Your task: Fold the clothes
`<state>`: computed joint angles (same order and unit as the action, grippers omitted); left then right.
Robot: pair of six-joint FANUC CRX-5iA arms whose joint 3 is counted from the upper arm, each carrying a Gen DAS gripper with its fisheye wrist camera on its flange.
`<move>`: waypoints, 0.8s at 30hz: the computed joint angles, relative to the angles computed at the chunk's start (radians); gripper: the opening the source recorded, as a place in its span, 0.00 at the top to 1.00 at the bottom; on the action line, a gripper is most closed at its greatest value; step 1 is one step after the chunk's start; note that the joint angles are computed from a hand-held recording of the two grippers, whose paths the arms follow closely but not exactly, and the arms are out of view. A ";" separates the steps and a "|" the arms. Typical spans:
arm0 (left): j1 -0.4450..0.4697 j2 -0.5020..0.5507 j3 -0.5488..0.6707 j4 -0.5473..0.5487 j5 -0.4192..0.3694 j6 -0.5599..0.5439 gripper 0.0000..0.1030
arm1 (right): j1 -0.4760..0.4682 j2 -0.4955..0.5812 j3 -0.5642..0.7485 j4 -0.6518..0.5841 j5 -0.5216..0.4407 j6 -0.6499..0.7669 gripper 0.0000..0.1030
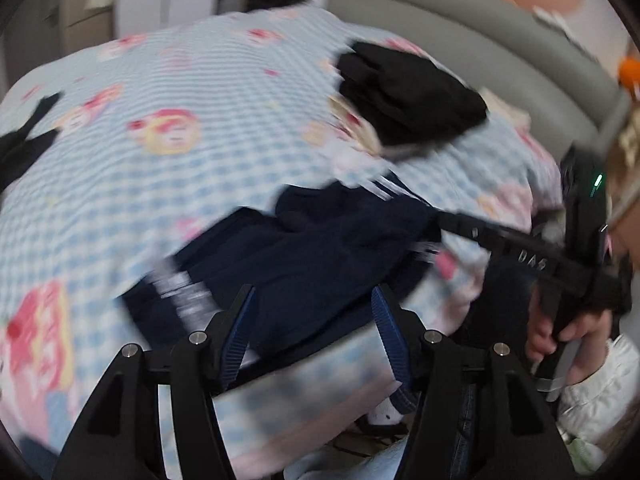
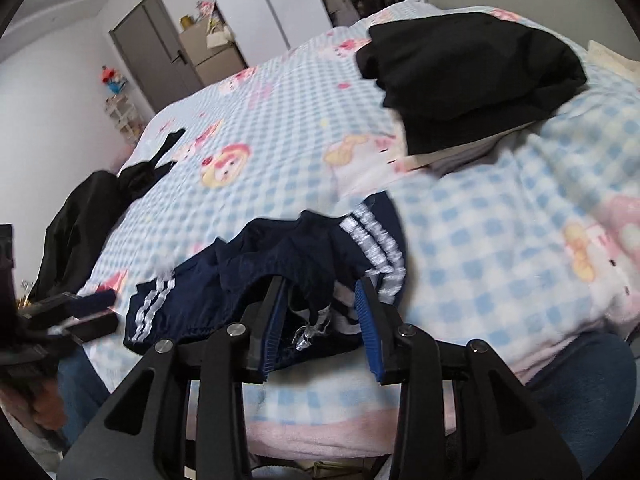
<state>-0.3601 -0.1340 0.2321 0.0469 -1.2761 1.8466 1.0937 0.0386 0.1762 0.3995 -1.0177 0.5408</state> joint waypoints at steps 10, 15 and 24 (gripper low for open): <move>-0.108 0.239 0.191 0.000 -0.050 -0.121 0.40 | -0.020 0.019 0.019 -0.023 -0.088 0.006 0.65; -0.129 0.288 0.215 0.003 -0.072 -0.142 0.38 | -0.027 0.036 0.033 -0.049 -0.139 0.005 0.65; -0.073 0.175 0.112 -0.019 0.023 0.028 0.94 | -0.025 0.050 0.051 -0.089 -0.137 0.038 0.65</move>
